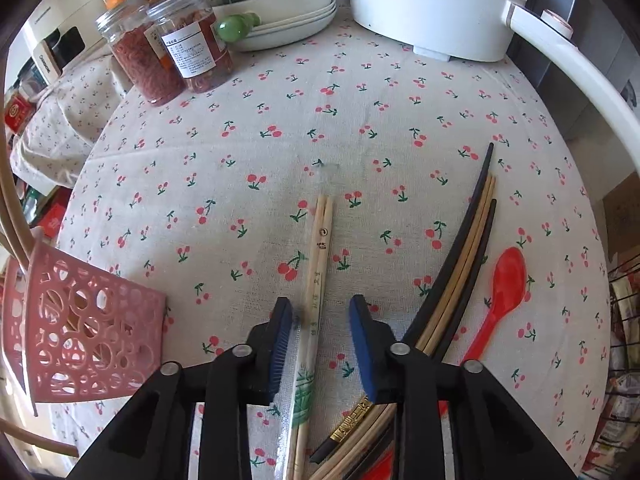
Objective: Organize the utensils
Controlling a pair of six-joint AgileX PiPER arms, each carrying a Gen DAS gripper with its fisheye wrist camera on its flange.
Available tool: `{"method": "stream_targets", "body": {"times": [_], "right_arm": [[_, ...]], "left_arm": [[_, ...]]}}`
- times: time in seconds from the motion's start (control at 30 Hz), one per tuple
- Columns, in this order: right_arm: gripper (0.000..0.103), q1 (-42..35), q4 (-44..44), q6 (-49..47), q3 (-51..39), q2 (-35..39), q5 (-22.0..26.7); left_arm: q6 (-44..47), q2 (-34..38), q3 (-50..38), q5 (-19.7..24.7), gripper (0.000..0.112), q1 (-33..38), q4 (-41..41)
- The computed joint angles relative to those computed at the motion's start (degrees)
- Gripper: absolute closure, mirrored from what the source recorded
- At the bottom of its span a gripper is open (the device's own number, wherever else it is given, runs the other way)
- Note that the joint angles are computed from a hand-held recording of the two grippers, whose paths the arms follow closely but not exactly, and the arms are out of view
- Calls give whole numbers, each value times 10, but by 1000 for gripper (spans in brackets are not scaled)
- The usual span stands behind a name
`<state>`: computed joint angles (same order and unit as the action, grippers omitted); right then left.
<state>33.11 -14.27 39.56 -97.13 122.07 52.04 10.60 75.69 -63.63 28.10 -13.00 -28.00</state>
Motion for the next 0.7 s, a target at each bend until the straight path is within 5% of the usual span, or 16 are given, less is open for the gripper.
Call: {"method": "stream_targets", "body": {"times": [0.7], "right_arm": [[98,-19,64,7,260,-293,-201]], "left_arm": [[-14,-34,35,-103,105,-10,-12]]}}
